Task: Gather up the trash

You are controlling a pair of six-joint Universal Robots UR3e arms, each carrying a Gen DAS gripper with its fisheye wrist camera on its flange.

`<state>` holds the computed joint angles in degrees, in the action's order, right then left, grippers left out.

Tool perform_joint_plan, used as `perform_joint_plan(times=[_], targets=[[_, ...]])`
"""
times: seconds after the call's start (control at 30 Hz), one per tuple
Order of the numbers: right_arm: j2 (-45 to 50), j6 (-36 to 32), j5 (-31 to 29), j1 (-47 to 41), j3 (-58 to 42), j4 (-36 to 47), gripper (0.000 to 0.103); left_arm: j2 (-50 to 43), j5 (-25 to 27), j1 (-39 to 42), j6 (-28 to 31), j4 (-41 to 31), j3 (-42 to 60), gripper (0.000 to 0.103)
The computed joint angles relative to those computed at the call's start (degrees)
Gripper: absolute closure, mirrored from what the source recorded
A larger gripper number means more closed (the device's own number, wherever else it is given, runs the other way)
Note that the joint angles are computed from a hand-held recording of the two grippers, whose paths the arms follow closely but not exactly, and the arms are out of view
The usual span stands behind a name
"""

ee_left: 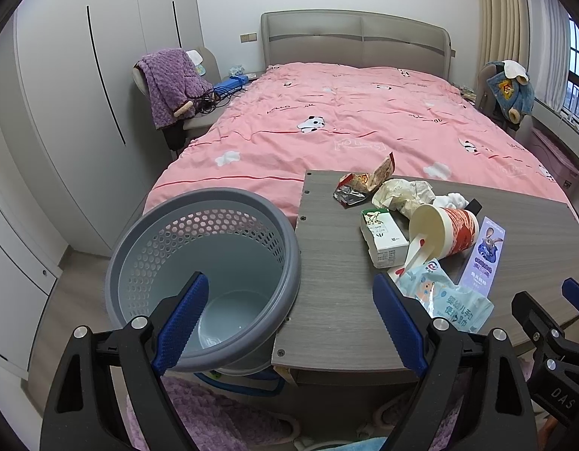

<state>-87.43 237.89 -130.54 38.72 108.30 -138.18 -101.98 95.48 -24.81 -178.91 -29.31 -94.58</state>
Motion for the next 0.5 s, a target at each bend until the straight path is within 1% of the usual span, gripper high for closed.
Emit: perform_joint_plan(times=[0.5], targets=[[-0.6, -0.2, 0.5, -0.6, 0.5, 0.0, 0.006, 0.1, 0.1, 0.0, 0.1, 0.4, -0.4, 0.018]])
